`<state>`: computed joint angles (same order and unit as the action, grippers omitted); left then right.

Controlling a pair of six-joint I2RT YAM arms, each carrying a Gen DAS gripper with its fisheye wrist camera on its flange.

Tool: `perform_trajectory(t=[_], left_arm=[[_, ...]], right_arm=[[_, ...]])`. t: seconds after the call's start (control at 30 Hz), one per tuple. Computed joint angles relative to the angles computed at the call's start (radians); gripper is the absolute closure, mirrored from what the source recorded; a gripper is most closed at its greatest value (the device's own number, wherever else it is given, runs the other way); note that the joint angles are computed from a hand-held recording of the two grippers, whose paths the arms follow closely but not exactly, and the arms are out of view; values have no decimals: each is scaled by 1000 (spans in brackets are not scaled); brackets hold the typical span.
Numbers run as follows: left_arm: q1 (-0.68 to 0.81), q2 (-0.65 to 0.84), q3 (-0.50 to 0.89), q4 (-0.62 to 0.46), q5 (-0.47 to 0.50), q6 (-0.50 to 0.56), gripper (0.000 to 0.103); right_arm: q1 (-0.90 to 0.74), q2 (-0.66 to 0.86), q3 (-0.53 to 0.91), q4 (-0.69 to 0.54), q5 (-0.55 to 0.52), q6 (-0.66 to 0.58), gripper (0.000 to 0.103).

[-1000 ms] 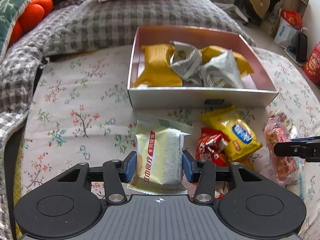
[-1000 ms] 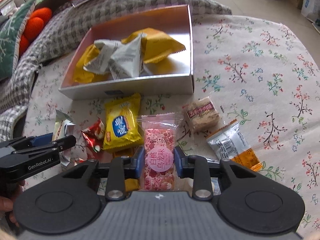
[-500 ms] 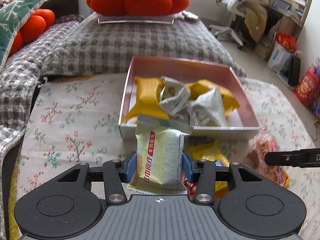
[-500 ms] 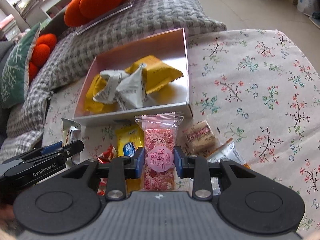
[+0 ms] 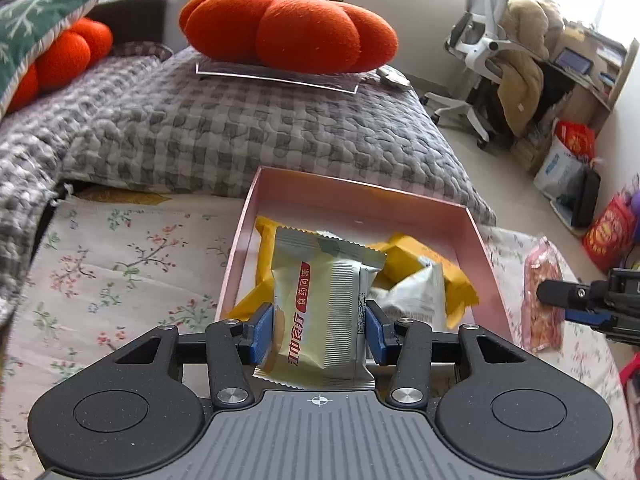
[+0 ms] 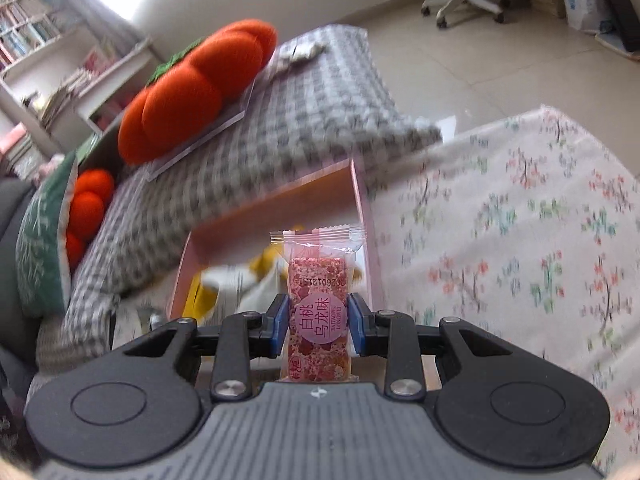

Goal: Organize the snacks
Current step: 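Carry wafer pack and pink candy bag over the pink box, then release both packs into the box and move tools back to the pile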

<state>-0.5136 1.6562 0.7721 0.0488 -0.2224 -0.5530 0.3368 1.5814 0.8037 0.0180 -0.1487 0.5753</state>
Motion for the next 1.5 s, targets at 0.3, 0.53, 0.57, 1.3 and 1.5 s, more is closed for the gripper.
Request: perform_trajectory(t=[0.3,0.53,0.57,1.3,1.5], left_arm=[[14,105,48,64,-4,32,58],[14,138,55,88,-18,45,58],[15,138,53,94,-18,47,58],[37,69,1,122,-11,31,51],[57,28,-5,85,32,22,56]], right_arm=[[16,100,14,143,38,5,75],[42,136,26,156,86,-16,75],[43,138,25,161,89,-18,74],[42,103,19,133,110,-1,66],[41,92,20,121,104,8,65]])
